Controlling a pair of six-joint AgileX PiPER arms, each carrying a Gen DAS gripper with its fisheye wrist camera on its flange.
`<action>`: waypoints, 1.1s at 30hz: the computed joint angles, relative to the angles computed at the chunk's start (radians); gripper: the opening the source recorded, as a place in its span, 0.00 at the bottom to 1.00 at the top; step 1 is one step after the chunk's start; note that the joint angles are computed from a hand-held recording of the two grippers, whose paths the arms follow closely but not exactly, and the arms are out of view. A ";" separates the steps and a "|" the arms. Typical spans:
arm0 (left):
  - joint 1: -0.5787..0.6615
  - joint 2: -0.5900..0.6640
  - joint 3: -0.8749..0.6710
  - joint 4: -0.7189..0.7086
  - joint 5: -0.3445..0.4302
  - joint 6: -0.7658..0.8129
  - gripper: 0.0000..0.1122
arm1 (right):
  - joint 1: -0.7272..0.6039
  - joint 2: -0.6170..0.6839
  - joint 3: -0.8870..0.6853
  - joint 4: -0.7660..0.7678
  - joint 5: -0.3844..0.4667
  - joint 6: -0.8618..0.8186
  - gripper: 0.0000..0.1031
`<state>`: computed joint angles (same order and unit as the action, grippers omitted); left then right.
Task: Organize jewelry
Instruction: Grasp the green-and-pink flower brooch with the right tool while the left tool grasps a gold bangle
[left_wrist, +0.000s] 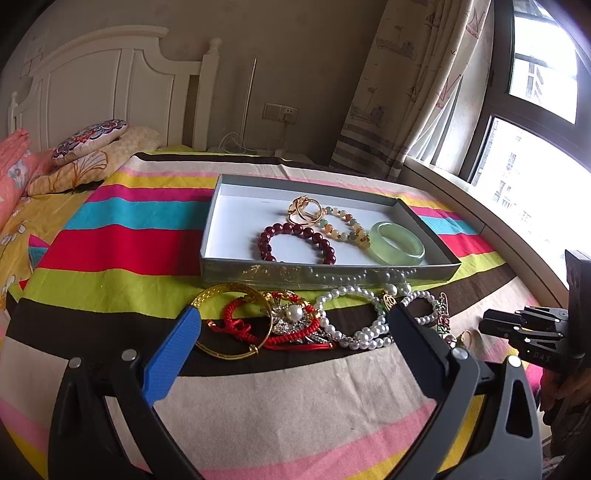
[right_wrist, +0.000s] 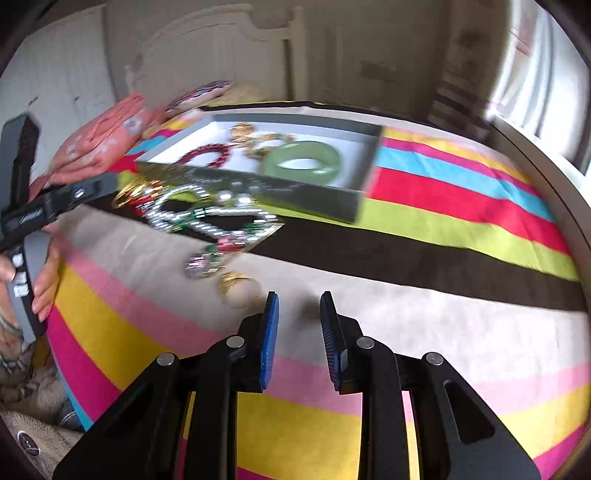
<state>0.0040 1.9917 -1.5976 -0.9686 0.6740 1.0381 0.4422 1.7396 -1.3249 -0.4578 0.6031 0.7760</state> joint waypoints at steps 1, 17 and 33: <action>-0.001 0.000 0.000 0.001 -0.001 -0.001 0.90 | -0.005 -0.005 0.004 -0.001 0.000 0.010 0.25; 0.030 -0.025 0.057 -0.141 0.000 0.118 0.90 | 0.069 0.255 -0.455 0.195 0.221 -0.199 0.47; 0.021 -0.016 0.020 -0.055 0.043 0.066 0.90 | 0.112 0.245 -0.402 -0.024 0.161 -0.073 0.17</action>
<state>0.0255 1.9757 -1.5777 -1.0234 0.7166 1.1044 0.5546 1.9849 -1.7271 -0.4821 0.7639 0.7026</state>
